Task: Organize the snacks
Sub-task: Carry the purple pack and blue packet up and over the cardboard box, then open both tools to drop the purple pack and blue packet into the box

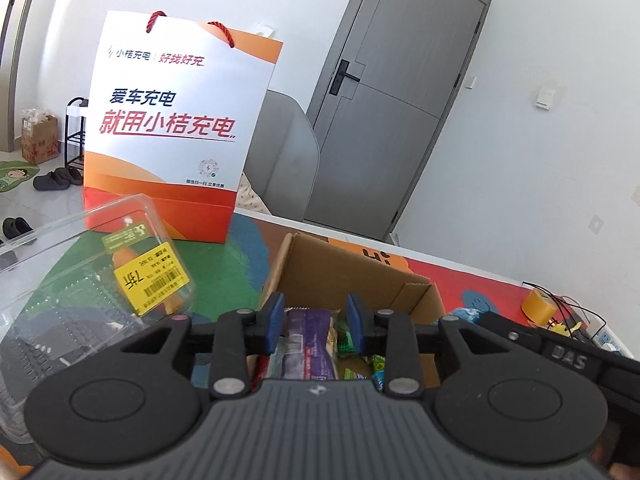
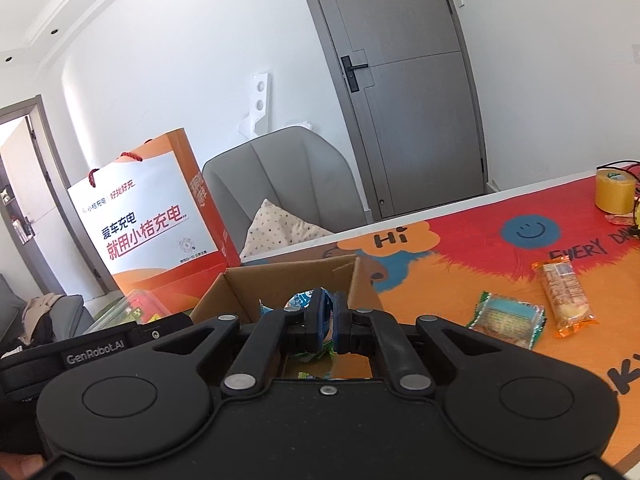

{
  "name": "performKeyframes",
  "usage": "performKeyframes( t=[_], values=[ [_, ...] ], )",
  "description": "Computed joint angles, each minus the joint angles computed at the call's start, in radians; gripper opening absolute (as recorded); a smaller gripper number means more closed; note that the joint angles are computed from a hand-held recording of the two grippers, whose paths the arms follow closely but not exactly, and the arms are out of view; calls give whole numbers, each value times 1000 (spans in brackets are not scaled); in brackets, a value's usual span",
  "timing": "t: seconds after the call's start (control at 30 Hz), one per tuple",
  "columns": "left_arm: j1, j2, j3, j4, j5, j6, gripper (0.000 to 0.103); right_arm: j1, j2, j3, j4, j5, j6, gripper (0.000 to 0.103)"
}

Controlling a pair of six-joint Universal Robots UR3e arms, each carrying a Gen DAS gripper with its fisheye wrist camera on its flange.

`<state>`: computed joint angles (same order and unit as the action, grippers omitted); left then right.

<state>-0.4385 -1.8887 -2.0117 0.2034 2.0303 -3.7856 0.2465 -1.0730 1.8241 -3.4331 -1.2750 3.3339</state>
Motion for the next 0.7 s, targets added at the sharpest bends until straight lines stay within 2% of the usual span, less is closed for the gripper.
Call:
performKeyframes(
  t=[0.13,0.17,0.2,0.27,0.33,0.43,0.5,0.57,0.7],
  values=[
    [9,34,-40,7,-9,-3,33,25,31,-56,26,-5,18,7],
    [13,42,-48,4,-11,-6,33,29,40,-70,32,-2,28,14],
    [16,50,-56,3,-13,-9,36,30,48,-82,36,4,43,15],
    [22,65,-71,-3,-22,-12,42,23,52,-80,32,30,63,35],
    [26,76,-85,0,-33,-9,55,25,45,-67,32,22,61,37],
    [18,80,-89,-3,-26,-17,67,17,17,-30,41,20,57,38],
    [10,77,-82,-10,-19,-19,76,13,-4,4,30,6,45,46],
    [-6,69,-72,-13,-2,-23,79,8,-29,44,12,-11,33,55],
    [-35,55,-38,-45,26,-40,86,-21,-83,117,-3,-10,17,62]
  ],
)
